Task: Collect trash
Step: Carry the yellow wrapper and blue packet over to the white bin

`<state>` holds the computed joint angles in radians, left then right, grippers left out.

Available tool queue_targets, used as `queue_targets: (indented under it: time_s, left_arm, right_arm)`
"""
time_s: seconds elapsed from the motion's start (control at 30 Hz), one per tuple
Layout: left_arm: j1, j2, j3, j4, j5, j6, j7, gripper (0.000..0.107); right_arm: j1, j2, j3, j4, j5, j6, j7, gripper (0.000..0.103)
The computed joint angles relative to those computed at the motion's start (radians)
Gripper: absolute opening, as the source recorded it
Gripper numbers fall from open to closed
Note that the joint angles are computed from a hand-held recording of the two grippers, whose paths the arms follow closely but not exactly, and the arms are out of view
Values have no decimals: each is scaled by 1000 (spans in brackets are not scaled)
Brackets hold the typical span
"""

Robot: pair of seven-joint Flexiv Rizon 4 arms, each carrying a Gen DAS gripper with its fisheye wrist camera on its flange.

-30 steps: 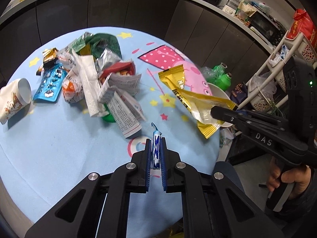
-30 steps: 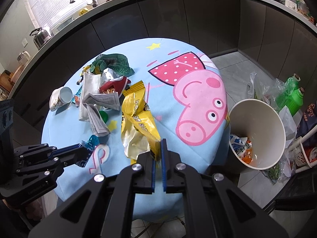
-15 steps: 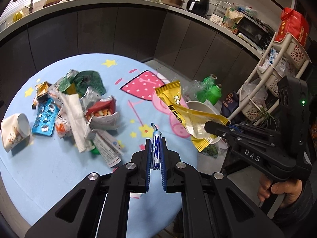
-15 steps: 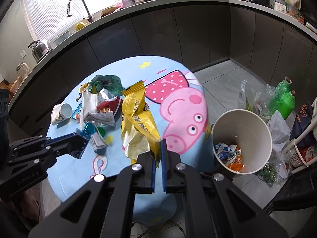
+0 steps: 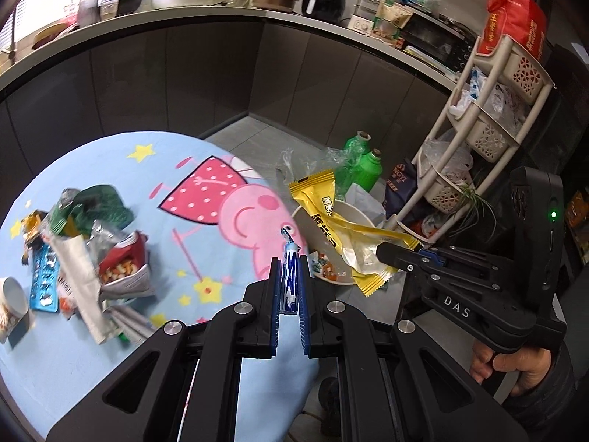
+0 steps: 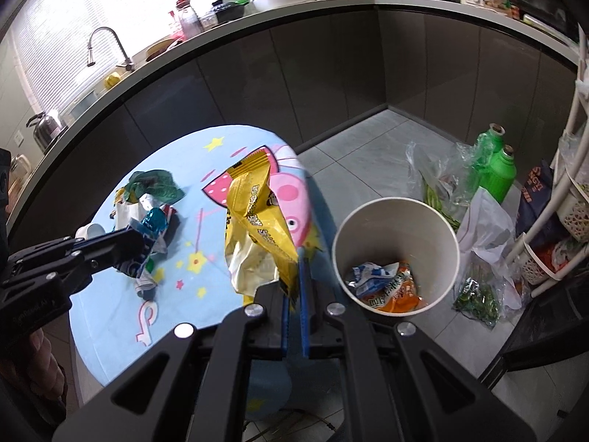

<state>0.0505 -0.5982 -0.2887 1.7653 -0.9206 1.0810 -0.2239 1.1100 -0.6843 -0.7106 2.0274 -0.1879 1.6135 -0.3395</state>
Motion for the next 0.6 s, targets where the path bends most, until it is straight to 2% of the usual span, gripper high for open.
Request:
queue_targets:
  time_s: [0.3, 0.6]
  left_arm:
    - [-47, -39, -10, -48, 62, -17, -46, 8]
    - [-93, -117, -12, -129, 177, -32, -130, 8]
  right_arm:
    - [63, 3, -81, 90, 62, 5, 13, 7]
    - [2, -16, -37, 130, 130, 34, 17, 7]
